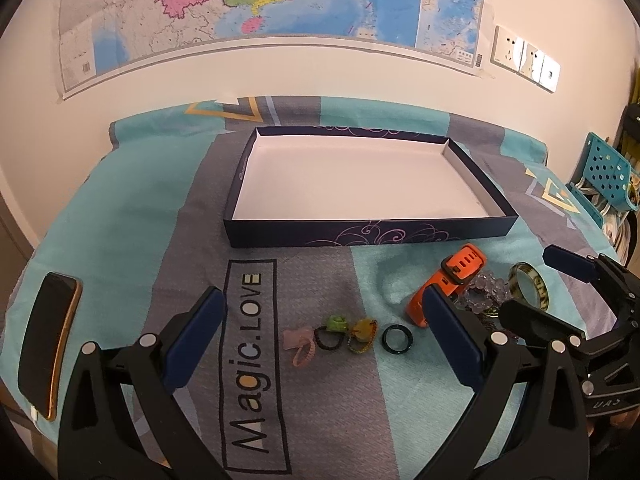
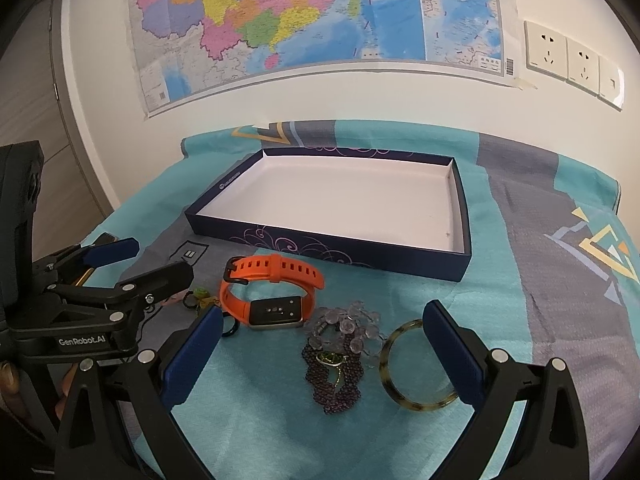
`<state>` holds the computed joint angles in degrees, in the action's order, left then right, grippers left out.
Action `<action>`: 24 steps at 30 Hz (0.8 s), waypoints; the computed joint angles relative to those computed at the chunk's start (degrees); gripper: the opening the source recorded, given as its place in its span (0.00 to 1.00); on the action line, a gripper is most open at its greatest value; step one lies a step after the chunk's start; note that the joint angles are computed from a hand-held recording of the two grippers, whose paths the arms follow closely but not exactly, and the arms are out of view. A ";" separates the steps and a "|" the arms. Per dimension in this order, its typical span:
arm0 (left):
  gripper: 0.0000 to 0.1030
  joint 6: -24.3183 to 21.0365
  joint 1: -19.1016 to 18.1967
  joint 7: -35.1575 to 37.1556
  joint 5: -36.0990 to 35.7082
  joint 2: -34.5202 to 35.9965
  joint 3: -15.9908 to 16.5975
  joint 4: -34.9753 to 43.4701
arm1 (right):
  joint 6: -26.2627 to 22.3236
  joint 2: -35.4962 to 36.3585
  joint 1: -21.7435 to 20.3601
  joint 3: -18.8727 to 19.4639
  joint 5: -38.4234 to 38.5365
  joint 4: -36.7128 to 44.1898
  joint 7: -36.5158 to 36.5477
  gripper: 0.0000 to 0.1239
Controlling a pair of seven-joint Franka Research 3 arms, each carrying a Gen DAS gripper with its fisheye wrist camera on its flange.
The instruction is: Organize jewelry
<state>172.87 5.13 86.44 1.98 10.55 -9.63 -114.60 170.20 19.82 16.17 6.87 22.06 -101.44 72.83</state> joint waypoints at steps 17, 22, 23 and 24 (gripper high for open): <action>0.95 -0.53 -0.16 0.22 -0.28 0.29 0.11 0.24 | -0.81 0.47 0.38 -0.23 -0.18 0.53 0.26 0.78; 0.95 -0.06 0.08 -0.05 -0.17 0.21 -0.02 0.04 | -0.82 0.57 0.23 0.00 -0.02 0.66 -0.08 0.78; 0.95 -0.06 0.16 0.02 -0.32 0.15 -0.13 -0.01 | -0.82 0.57 0.23 -0.01 -0.01 0.66 -0.08 0.78; 0.95 -0.10 0.19 0.00 -0.36 0.17 -0.13 0.02 | -0.86 0.60 0.24 -0.02 -0.05 0.72 -0.13 0.78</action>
<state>172.77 5.31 86.43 1.62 10.72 -9.76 -114.58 169.35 20.43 16.41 6.86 22.01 -100.72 72.70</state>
